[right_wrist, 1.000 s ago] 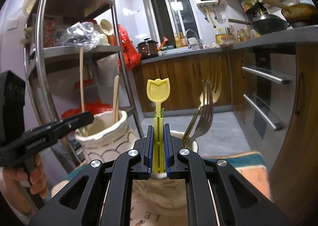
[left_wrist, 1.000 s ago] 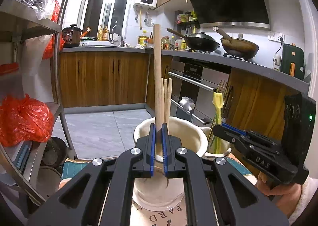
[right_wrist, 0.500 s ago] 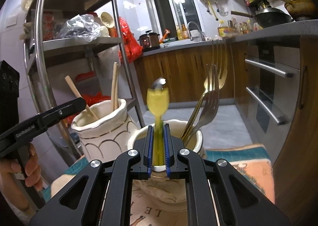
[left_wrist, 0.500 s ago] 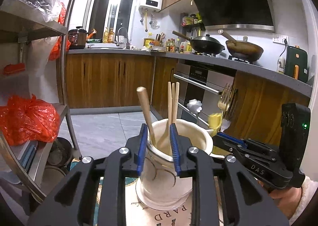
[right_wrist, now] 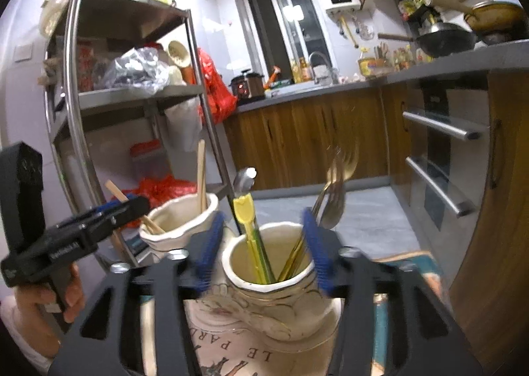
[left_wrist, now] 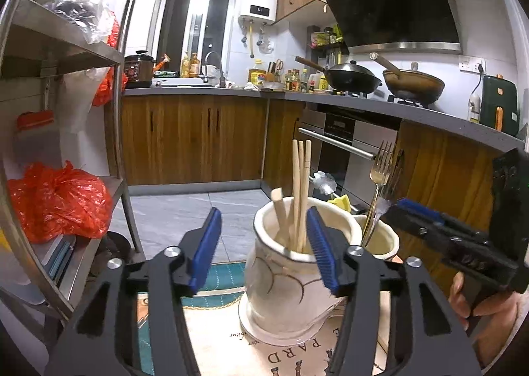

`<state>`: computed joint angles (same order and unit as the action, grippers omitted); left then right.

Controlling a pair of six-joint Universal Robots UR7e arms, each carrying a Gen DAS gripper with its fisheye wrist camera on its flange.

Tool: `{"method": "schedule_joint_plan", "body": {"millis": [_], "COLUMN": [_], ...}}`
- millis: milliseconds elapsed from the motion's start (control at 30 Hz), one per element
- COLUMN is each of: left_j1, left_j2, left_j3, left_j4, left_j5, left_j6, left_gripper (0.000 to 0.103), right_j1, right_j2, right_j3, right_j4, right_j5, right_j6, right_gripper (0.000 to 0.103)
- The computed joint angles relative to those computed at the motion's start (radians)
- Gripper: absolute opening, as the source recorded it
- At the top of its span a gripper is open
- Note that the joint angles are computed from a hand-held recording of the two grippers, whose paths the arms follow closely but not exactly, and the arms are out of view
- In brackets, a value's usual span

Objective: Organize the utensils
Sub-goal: 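Withdraw both open tools from the pot back over the utensils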

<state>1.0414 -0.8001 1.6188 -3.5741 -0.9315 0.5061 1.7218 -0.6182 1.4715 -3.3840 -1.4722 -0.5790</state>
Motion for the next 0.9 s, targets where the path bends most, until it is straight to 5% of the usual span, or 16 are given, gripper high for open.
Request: {"method": "schedule_joint_plan", "body": {"millis": [100,233,900], "left_j1": [-0.007,-0.019,-0.074], "left_j2": [-0.004,0.000,-0.025], "left_j3": [0.025,0.059,0.291], "left_j4": [-0.047,-0.136,-0.186], "left_j5": [0.018,0.059,0.178], "left_j6": [-0.001,0.028,-0.051], "left_gripper": [0.077,0.097,0.097], "right_j1": [-0.005,-0.014,-0.057], "right_j2": [-0.028,-0.063,-0.176], "right_j3": [0.039,0.096,0.331], "right_j4": [-0.025,-0.067,-0.172], "right_j5": [0.004,0.007,-0.127], "right_j6": [0.025,0.046,0.057], "right_gripper": [0.083,0.094,0.098]}}
